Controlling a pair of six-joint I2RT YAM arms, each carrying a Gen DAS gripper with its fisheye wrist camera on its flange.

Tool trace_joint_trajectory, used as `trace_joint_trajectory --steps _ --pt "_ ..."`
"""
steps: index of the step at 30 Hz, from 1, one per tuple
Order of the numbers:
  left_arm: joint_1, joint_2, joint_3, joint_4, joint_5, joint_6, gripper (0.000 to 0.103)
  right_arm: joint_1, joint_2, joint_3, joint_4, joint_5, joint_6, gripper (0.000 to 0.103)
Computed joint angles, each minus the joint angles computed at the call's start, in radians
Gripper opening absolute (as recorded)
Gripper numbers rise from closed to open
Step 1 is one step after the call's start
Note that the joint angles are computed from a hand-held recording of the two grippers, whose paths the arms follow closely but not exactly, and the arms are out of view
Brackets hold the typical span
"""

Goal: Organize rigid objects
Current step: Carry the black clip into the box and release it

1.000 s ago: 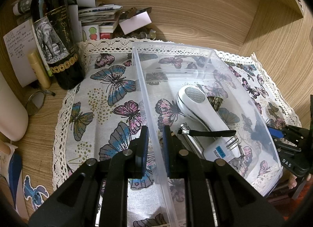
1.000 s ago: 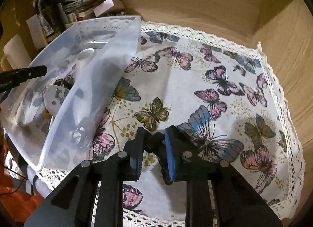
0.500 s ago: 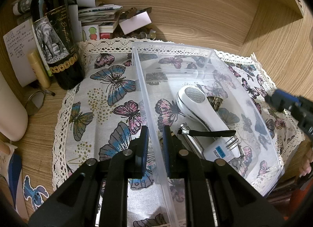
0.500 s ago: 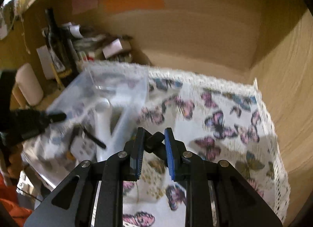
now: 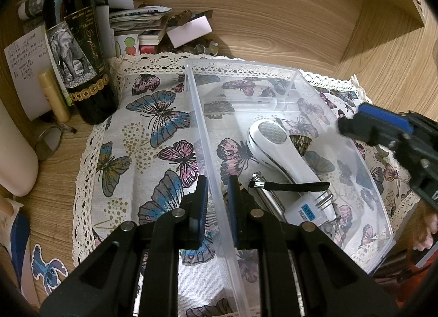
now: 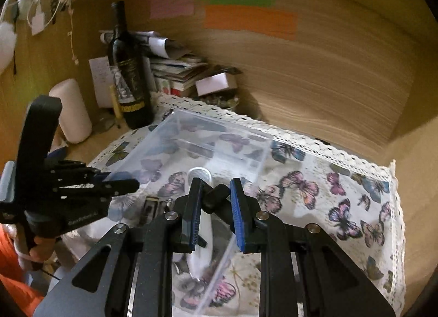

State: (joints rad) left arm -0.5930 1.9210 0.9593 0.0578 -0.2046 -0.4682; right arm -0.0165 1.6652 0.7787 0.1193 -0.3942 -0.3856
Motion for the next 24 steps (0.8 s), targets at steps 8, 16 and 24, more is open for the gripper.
trace_joint_trajectory --steps 8,16,24 --pt "-0.003 0.002 0.004 -0.002 -0.002 -0.003 0.013 0.084 0.107 0.092 -0.064 0.024 0.002 0.019" --pt "-0.001 0.001 0.001 -0.001 -0.001 0.001 0.013 0.072 0.124 0.127 -0.123 0.003 0.012 0.021" --pt "0.000 0.000 -0.002 0.003 0.001 0.001 0.013 -0.021 0.038 0.068 -0.102 -0.021 0.031 0.030"
